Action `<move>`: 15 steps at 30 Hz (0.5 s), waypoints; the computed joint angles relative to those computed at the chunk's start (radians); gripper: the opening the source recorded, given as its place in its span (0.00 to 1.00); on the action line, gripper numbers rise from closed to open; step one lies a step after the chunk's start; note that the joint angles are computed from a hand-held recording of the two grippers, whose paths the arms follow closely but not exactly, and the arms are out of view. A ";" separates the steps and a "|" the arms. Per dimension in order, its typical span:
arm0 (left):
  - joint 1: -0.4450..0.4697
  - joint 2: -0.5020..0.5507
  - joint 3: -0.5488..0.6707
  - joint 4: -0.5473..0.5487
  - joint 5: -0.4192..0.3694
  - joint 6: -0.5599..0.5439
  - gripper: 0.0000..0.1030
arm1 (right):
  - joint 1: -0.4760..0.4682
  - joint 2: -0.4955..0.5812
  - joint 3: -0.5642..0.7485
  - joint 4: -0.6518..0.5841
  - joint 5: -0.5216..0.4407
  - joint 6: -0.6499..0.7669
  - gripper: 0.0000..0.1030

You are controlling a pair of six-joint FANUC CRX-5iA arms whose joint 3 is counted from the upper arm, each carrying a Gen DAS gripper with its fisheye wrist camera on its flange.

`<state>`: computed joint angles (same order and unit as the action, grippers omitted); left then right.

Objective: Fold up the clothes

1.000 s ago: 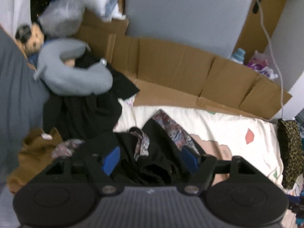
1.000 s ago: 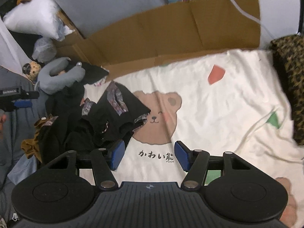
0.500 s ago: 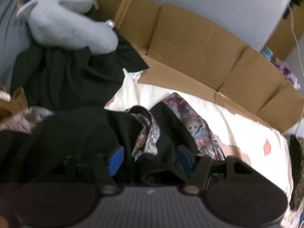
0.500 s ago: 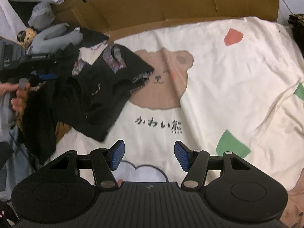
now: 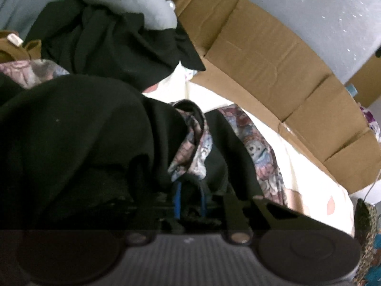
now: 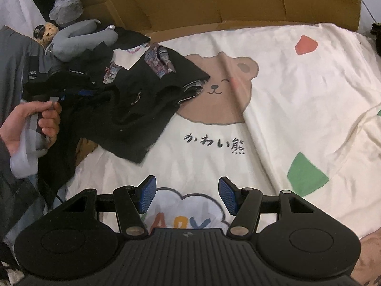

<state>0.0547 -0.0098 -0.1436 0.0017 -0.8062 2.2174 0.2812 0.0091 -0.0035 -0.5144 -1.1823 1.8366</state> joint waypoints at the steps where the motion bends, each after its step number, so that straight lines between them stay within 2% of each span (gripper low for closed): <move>1: -0.002 -0.013 -0.012 0.006 0.004 0.002 0.13 | 0.003 0.000 0.000 -0.002 -0.002 -0.007 0.60; 6: -0.026 -0.075 -0.051 -0.006 0.003 0.009 0.10 | 0.026 0.005 0.006 -0.028 -0.005 -0.040 0.60; 15: -0.054 -0.192 -0.145 0.049 0.034 -0.045 0.09 | 0.052 0.039 0.039 -0.110 -0.010 -0.117 0.60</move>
<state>0.0011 -0.2017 -0.2889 0.0508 -0.7718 2.1720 0.3330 0.0476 0.0354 -0.6243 -1.1924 1.7200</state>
